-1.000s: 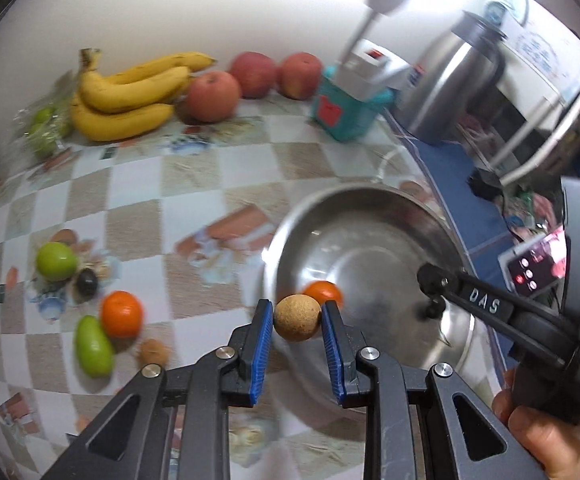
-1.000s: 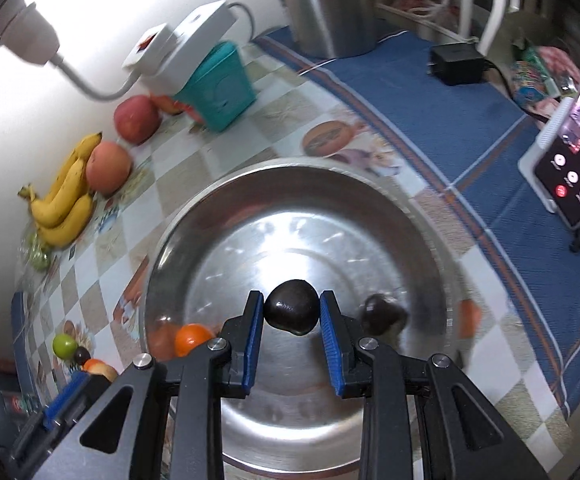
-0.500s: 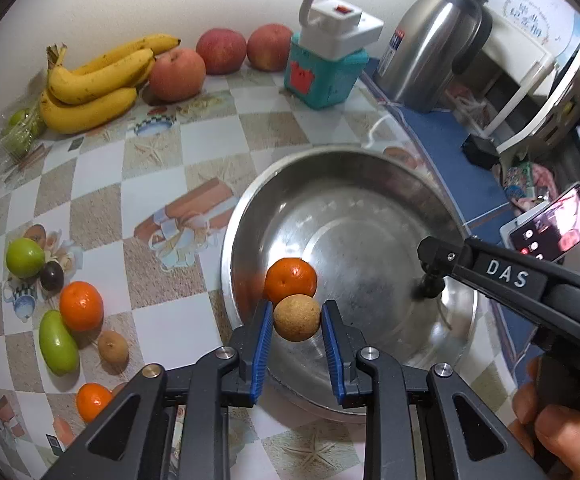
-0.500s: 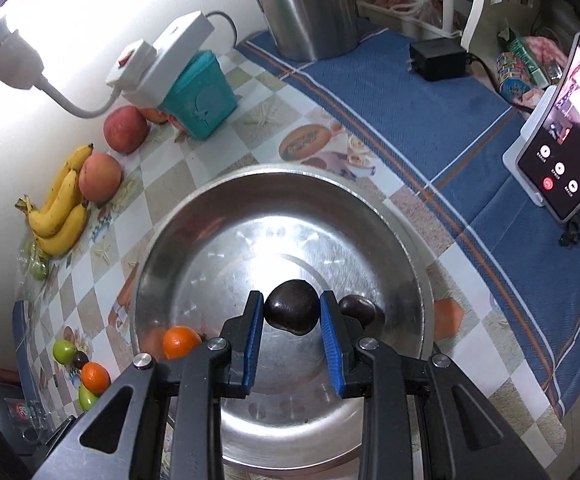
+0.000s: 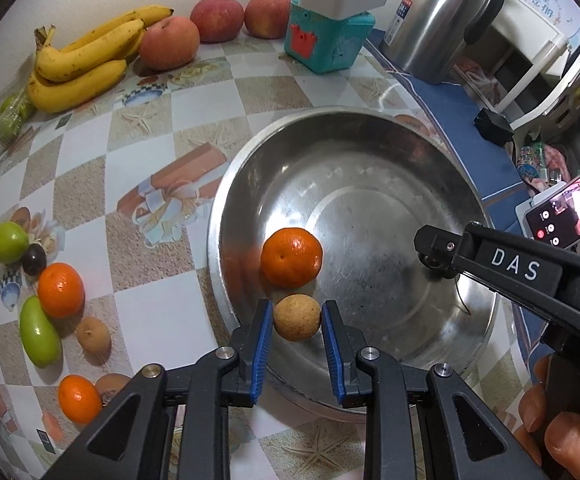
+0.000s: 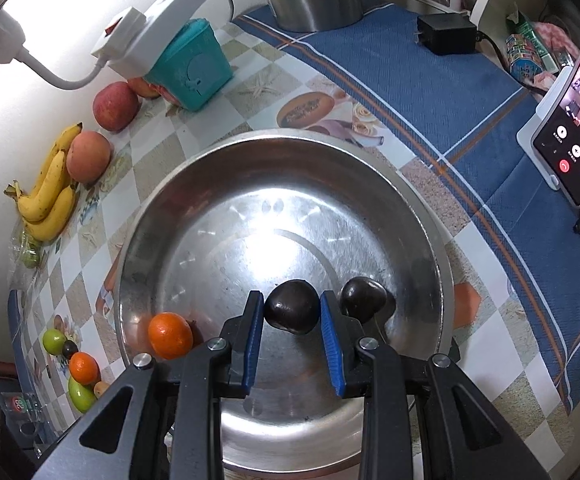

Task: Organize fruits
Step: 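Carry the kiwi and plum over the steel bowl with both tools, then open both tools to release the kiwi and plum into the bowl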

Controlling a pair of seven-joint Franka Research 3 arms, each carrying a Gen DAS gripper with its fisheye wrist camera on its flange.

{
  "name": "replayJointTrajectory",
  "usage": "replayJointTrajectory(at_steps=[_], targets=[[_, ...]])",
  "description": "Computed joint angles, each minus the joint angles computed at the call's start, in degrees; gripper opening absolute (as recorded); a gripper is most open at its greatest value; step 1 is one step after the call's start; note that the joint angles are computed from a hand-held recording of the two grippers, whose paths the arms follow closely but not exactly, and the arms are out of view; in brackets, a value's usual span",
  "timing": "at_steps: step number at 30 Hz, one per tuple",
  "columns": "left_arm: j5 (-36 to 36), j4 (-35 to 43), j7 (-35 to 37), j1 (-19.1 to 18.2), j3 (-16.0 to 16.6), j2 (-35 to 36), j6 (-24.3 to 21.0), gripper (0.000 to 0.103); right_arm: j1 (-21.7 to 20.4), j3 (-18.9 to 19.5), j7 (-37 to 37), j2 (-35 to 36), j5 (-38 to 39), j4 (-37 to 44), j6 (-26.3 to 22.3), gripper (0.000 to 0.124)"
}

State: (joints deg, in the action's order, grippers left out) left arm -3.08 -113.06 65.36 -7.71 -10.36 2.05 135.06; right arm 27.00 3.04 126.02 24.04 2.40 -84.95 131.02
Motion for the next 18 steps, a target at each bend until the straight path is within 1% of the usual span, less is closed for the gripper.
replayJointTrajectory(at_steps=[6,14,16,18], targets=[[-0.1,0.1,0.2,0.0,-0.1,0.6,-0.8,0.027,0.0,0.0,-0.4,0.9,0.1,1.4,-1.8,0.03],[0.0,0.1,0.1,-0.1,-0.2,0.8,-0.7,0.028,0.3,0.0,-0.5,1.9,0.0,2.8,-3.0,0.03],[-0.1,0.4,0.1,-0.1,-0.2,1.0,-0.7,0.029,0.4,-0.1,-0.6,1.9,-0.2,3.0,-3.1,0.034],[-0.3,0.4,0.4,0.0,-0.2,1.0,-0.7,0.029,0.4,-0.2,-0.6,1.9,-0.3,3.1,-3.1,0.041]])
